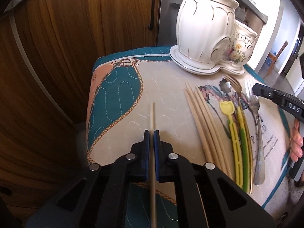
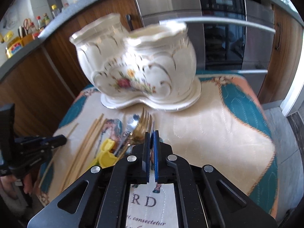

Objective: Organize utensils
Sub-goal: 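Grasp a wooden chopstick with the left tool while the right tool grasps a silver fork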

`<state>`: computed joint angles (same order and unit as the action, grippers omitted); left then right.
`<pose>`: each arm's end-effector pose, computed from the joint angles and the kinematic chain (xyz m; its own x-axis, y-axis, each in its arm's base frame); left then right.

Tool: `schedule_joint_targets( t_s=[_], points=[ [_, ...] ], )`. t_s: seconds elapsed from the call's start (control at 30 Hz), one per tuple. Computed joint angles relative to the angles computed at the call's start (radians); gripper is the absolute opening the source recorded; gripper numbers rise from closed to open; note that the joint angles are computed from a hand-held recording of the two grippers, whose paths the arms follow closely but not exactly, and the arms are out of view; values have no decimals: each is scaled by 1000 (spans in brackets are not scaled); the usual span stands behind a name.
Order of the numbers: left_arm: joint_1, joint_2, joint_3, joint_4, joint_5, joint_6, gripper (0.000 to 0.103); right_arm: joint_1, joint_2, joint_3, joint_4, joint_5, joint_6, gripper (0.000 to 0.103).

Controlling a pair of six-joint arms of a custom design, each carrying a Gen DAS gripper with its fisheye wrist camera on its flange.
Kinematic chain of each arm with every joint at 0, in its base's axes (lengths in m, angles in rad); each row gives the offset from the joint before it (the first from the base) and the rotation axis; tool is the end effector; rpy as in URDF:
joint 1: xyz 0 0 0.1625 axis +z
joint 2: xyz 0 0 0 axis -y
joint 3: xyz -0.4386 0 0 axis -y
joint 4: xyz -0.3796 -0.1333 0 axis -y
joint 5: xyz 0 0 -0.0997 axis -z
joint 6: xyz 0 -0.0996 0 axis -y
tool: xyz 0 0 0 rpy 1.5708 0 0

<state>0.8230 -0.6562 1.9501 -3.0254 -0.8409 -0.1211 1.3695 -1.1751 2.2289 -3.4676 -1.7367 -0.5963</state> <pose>-0.2355 -0.5475 0.0076 -0.6955 0.3380 -0.6341 0.5916 0.7702 -0.2384 0.0153 -0.5097 0.2463 -0.8539 -0.1029 0.5102 -0.4188 0.7179 -0.5561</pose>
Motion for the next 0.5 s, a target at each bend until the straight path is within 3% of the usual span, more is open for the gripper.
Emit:
schedule_joint_targets(
  t_s=[0.3,0.5],
  points=[
    [-27,-17,39,-172,-63,86,4,33,-85,80,-135,45,-54,2],
    [-57,-24,16,-284,-102,194,4,102,-95,81,-253,21,-120,3]
  ],
)
